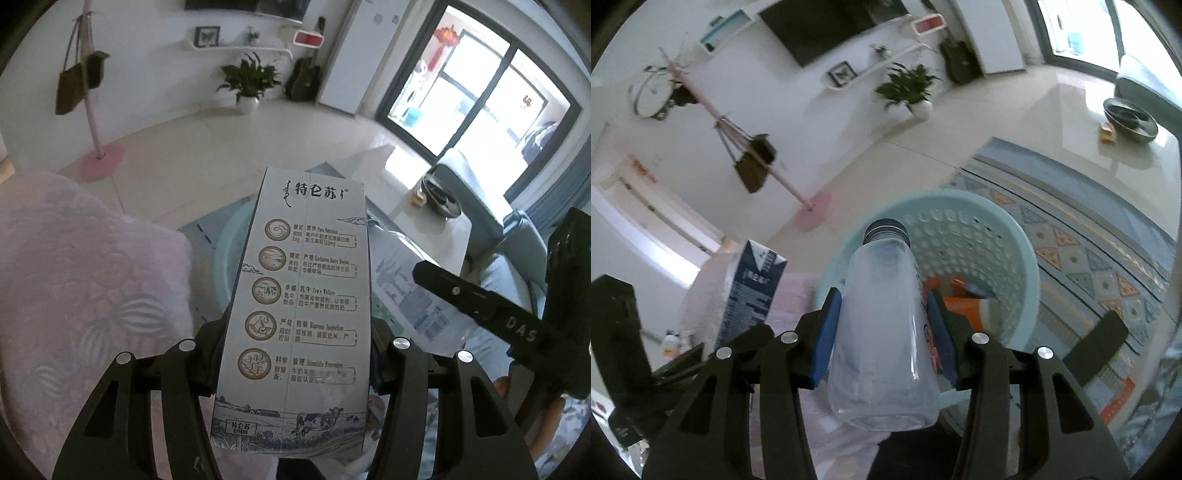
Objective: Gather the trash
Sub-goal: 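Carry the milk carton and clear bottle over the blue basket and open both tools, then grasp the second white milk carton with the left tool while the right tool grasps the polka-dot napkin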
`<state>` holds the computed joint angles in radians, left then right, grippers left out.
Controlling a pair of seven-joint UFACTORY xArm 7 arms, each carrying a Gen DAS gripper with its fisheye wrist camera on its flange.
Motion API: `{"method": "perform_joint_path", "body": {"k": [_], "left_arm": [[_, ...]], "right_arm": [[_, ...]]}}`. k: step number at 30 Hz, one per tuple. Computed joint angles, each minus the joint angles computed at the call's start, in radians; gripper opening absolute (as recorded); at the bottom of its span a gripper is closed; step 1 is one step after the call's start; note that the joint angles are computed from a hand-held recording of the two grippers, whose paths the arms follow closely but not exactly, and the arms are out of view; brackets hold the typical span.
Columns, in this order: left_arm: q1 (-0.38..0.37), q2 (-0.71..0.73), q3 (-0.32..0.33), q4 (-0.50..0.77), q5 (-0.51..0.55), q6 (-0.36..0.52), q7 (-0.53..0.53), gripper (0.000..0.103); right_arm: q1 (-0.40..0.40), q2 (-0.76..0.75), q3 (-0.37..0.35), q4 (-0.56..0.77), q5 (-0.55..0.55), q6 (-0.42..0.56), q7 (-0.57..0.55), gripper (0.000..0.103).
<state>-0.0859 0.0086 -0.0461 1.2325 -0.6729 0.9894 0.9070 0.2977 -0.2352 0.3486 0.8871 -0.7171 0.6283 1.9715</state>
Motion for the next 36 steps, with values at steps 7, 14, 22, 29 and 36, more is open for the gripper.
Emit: {"method": "perform_joint_path", "body": {"k": [7, 14, 22, 29, 36], "left_arm": [[-0.008, 0.015, -0.013, 0.005, -0.034, -0.001, 0.004, 0.066], [-0.003, -0.026, 0.003, -0.03, -0.076, 0.011, 0.039, 0.069], [0.001, -0.074, 0.028, -0.064, -0.095, 0.013, 0.057, 0.069], [0.046, -0.145, 0.1, -0.088, -0.181, 0.056, 0.136, 0.067], [0.125, -0.166, 0.183, -0.042, -0.245, 0.105, 0.174, 0.067]], "right_arm": [[-0.022, -0.009, -0.011, -0.039, -0.011, -0.043, 0.04, 0.046], [-0.025, -0.018, 0.004, -0.038, -0.012, -0.022, 0.036, 0.046], [-0.008, -0.001, 0.022, 0.005, -0.028, 0.005, 0.036, 0.046], [0.064, 0.104, 0.046, 0.196, -0.12, 0.166, -0.018, 0.046], [0.197, 0.315, 0.028, 0.483, -0.24, 0.261, -0.136, 0.046]]}}
